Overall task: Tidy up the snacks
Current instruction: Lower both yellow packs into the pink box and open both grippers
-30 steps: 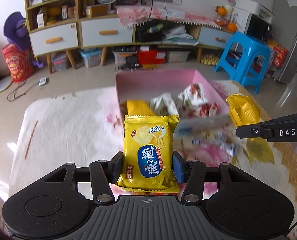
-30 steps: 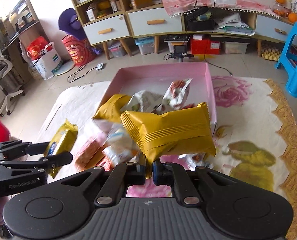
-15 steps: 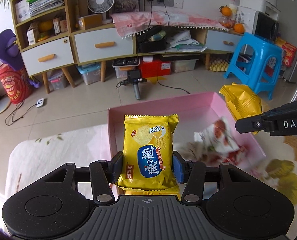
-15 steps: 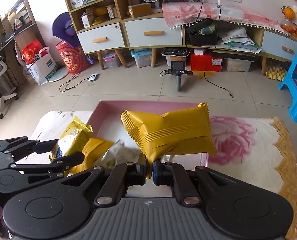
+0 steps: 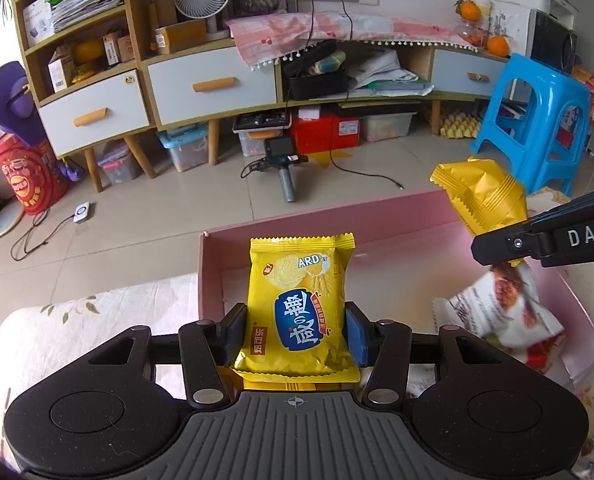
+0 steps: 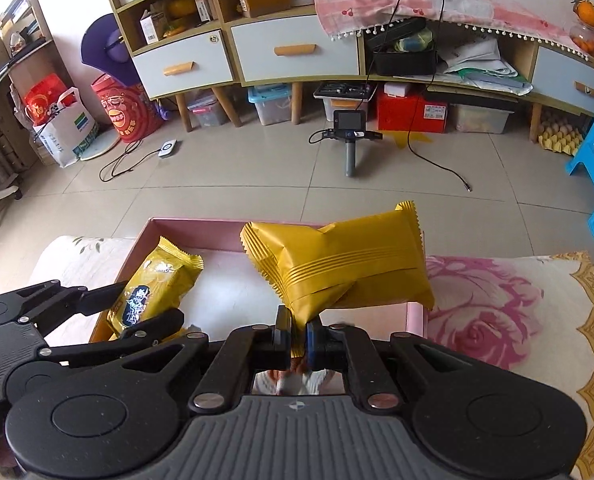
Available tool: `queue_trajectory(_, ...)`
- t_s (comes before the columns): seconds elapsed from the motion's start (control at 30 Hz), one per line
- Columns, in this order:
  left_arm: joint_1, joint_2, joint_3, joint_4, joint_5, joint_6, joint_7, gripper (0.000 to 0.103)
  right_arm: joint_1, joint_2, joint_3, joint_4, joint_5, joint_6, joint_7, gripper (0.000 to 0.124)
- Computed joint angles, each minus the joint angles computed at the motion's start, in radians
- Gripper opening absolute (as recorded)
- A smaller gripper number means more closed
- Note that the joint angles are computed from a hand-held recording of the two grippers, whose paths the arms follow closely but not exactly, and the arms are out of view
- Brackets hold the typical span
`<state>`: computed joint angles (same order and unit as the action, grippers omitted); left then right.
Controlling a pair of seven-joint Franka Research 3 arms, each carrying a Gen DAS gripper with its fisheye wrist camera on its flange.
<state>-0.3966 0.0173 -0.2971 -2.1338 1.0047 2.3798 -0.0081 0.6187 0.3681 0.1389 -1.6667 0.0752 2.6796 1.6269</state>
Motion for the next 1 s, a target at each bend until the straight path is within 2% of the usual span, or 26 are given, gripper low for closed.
queue_trajectory(0.1,0.001,0.01,0.002,0.009,0.0,-0.007,0.0,0.048,-0.002,0.016,0.0,0.027,0.0,-0.024,-0.008,0.0)
queue_trajectory(0.2,-0.003,0.02,0.003,0.021,0.004,-0.023,-0.001,0.051,0.003,0.026,-0.005,0.046,-0.007,-0.043,-0.003,0.006)
queue_trajectory(0.23,-0.003,0.021,0.004,0.022,0.001,-0.022,0.002,0.054,0.003,0.025,-0.005,0.046,-0.006,-0.045,0.0,0.011)
queue_trajectory(0.27,-0.005,0.02,0.004,0.023,-0.001,-0.024,0.002,0.06,0.002,0.023,-0.002,0.043,-0.001,-0.045,-0.001,0.013)
queue_trajectory(0.43,-0.008,0.014,0.003,0.024,-0.015,-0.031,0.01,0.075,0.009,0.013,-0.008,0.036,-0.013,-0.03,0.014,0.03)
queue_trajectory(0.57,-0.009,0.001,0.0,0.018,-0.029,-0.033,0.009,0.082,0.006,0.003,-0.008,0.028,-0.016,-0.022,0.014,0.038)
queue_trajectory(0.7,-0.008,-0.024,-0.007,0.002,-0.053,-0.028,0.01,0.085,0.006,-0.023,-0.01,-0.001,-0.025,-0.01,0.023,0.054)
queue_trajectory(1.0,-0.018,-0.092,-0.037,-0.025,-0.132,-0.042,0.051,0.091,-0.003,-0.115,-0.002,-0.102,-0.044,0.027,0.045,0.076)
